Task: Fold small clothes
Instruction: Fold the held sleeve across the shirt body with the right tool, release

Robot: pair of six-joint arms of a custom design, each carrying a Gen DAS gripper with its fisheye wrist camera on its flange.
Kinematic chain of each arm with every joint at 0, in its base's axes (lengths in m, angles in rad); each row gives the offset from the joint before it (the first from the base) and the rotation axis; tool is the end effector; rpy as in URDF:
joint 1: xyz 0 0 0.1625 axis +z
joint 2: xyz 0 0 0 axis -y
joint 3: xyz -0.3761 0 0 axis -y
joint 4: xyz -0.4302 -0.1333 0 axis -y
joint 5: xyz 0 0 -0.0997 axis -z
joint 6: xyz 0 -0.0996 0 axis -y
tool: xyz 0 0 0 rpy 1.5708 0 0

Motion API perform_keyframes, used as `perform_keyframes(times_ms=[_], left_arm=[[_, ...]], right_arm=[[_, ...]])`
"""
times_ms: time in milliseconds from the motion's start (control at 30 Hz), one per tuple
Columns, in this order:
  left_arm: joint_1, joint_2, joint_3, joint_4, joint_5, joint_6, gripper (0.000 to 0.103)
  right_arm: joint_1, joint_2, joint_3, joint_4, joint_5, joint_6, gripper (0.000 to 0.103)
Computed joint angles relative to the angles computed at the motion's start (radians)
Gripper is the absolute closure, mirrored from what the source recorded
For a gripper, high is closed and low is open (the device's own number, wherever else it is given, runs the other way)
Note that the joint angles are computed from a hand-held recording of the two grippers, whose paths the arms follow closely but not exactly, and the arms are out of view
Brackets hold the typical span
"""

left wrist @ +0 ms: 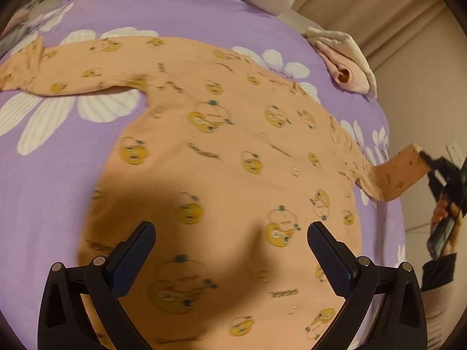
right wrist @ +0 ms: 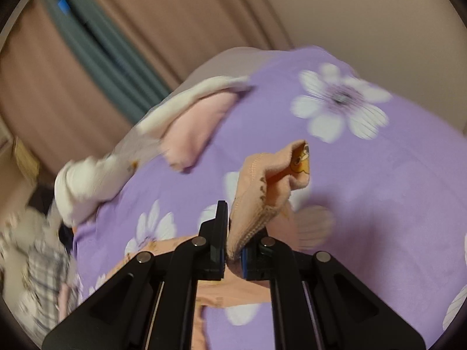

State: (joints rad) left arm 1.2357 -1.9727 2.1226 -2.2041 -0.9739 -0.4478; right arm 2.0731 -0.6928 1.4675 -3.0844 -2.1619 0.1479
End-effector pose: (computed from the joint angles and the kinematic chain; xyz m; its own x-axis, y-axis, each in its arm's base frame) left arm 0.0456 -0.4446 0.4178 -0.9076 -0.3393 -0.2474 -0.1129 0.7647 -0.6345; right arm 0.4178 -0.5991 0.1078 -0.9510 0.0254 0.3082 -0.2181 0.6513 -0.7268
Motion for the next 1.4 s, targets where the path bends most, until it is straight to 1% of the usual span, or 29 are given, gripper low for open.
perform_keyframes(times_ms=[200,233,400,433,500,633,767,867,967,1000,1033,1067,1100,1133,1200,1233,1267,1300,1333,1367,1400], left_arm=[[0.049,-0.052,0.008,-0.025,-0.021,0.015,0.0],[0.059,-0.056,0.007,-0.028,-0.026,0.019,0.0],[0.1,-0.074,0.006,-0.028,-0.039,0.033,0.0],[0.112,-0.074,0.004,-0.03,-0.045,0.038,0.0],[0.127,-0.08,0.003,-0.035,-0.057,0.051,0.0],[0.139,-0.088,0.001,-0.048,-0.058,0.065,0.0],[0.148,-0.09,-0.006,-0.06,-0.065,0.07,0.0],[0.143,-0.093,-0.009,-0.066,-0.057,0.074,0.0],[0.146,-0.094,-0.014,-0.076,-0.072,0.075,0.0],[0.147,-0.094,-0.016,-0.077,-0.075,0.073,0.0],[0.147,-0.095,-0.018,-0.079,-0.076,0.071,0.0],[0.144,-0.094,-0.019,-0.083,-0.073,0.071,0.0],[0.14,-0.093,-0.021,-0.084,-0.064,0.069,0.0],[0.135,-0.096,-0.021,-0.083,-0.054,0.067,0.0],[0.122,-0.092,-0.028,-0.072,-0.019,0.055,0.0],[0.117,-0.084,-0.035,-0.064,-0.001,0.047,0.0],[0.113,-0.078,-0.041,-0.059,0.005,0.044,0.0],[0.11,-0.069,-0.048,-0.06,0.0,0.046,0.0],[0.109,-0.064,-0.054,-0.066,-0.013,0.054,0.0],[0.109,-0.053,-0.061,-0.075,-0.029,0.063,0.0],[0.108,-0.042,-0.069,-0.083,-0.048,0.074,0.0]], right_arm=[[0.086,0.183,-0.255,0.14,-0.024,-0.074,0.095],[0.102,0.236,-0.322,0.168,-0.034,-0.104,0.095],[0.148,0.423,-0.54,0.271,-0.071,-0.211,0.095],[0.157,0.475,-0.595,0.291,-0.079,-0.241,0.095],[0.17,0.544,-0.67,0.317,-0.093,-0.28,0.095],[0.195,0.695,-0.825,0.379,-0.138,-0.393,0.095],[0.207,0.809,-0.925,0.437,-0.182,-0.495,0.094],[0.212,0.862,-0.968,0.462,-0.206,-0.548,0.093],[0.216,0.917,-1.027,0.509,-0.233,-0.592,0.092],[0.215,0.929,-1.042,0.529,-0.24,-0.602,0.09],[0.215,0.936,-1.049,0.543,-0.241,-0.607,0.081],[0.216,0.942,-1.057,0.562,-0.242,-0.61,0.062],[0.216,0.944,-1.063,0.597,-0.24,-0.612,0.052],[0.219,0.944,-1.057,0.593,-0.239,-0.621,0.038],[0.226,0.915,-0.989,0.503,-0.219,-0.702,0.037],[0.229,0.869,-0.911,0.435,-0.185,-0.763,0.034],[0.23,0.832,-0.851,0.387,-0.156,-0.791,0.028],[0.229,0.782,-0.774,0.331,-0.121,-0.803,0.026],[0.226,0.739,-0.712,0.297,-0.09,-0.797,0.023],[0.217,0.666,-0.617,0.265,-0.036,-0.761,0.021],[0.208,0.612,-0.551,0.249,0.004,-0.721,0.02]])
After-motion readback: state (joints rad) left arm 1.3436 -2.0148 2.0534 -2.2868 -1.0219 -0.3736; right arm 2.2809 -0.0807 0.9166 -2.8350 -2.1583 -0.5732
